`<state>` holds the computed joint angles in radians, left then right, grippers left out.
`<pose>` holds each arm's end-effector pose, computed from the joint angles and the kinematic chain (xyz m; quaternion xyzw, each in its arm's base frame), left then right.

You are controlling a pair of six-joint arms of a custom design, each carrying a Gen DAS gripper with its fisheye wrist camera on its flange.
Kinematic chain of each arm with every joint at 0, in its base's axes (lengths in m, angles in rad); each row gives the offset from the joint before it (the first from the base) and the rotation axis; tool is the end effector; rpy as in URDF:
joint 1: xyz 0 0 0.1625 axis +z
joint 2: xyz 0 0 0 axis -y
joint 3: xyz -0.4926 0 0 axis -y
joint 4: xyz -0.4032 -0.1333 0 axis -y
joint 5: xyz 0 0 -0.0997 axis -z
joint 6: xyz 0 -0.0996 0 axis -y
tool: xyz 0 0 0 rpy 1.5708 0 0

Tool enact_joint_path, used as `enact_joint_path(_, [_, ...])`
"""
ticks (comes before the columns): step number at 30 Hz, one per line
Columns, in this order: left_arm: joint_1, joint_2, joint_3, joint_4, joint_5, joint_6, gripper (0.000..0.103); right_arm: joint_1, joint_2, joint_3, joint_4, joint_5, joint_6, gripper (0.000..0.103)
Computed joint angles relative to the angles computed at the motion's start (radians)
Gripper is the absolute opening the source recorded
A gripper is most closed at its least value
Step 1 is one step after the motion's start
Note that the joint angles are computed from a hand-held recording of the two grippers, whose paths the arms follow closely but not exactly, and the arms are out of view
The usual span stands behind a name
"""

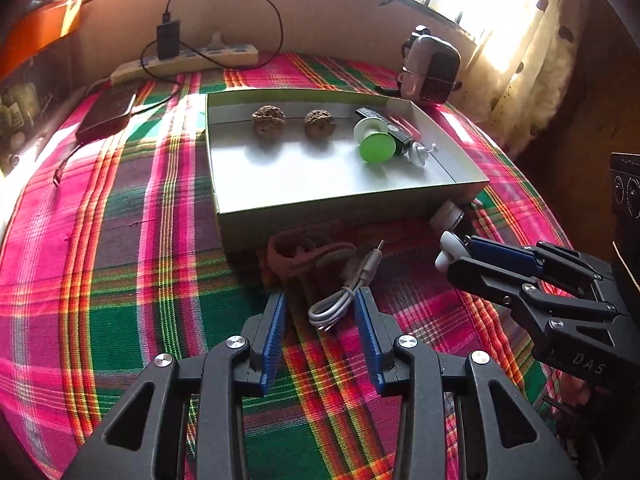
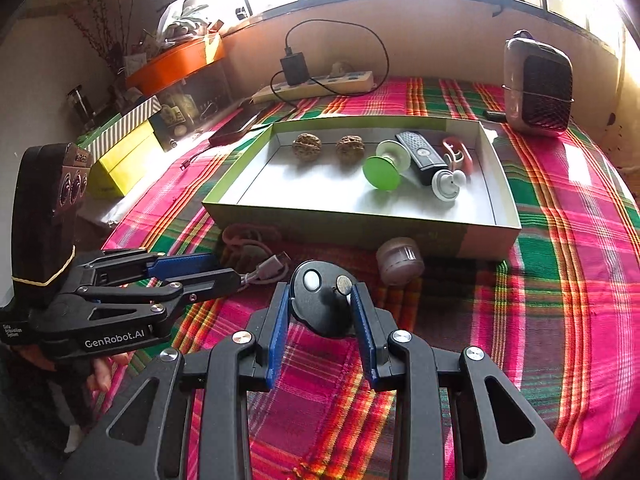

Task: Organize objects
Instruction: 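Grasp the black round gadget with the right gripper while the left gripper grasps the white USB cable, then lift and carry the cable with the left gripper while the right gripper carries the gadget toward the box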

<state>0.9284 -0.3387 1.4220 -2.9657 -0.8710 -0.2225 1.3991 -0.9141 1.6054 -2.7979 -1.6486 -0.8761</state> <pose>-0.3043 -0.7362 -0.0720 0.1414 0.9187 -0.2743 0.2464 -0.0041 -0.7582 0.2611 0.3227 -0.9080 0.2103 0.1648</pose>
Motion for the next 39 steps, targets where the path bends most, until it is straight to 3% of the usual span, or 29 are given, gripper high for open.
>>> enact_joint_path(11, [-0.016, 0.045, -0.078, 0.074, 0.006, 0.057, 0.033, -0.021, -0.013, -0.008, -0.022, -0.002, 0.002, 0.032])
enact_joint_path(22, [-0.028, 0.078, -0.127, 0.110, 0.077, 0.057, 0.033, -0.030, -0.016, -0.009, -0.036, 0.001, -0.003, 0.032])
enact_joint_path(31, [-0.034, 0.085, -0.130, 0.117, 0.142, 0.053, 0.017, -0.031, -0.015, -0.009, -0.029, 0.001, -0.003, 0.032])
enact_joint_path(39, [-0.031, 0.080, -0.120, 0.098, 0.127, 0.040, 0.016, -0.031, -0.016, -0.005, -0.031, 0.001, -0.004, 0.032])
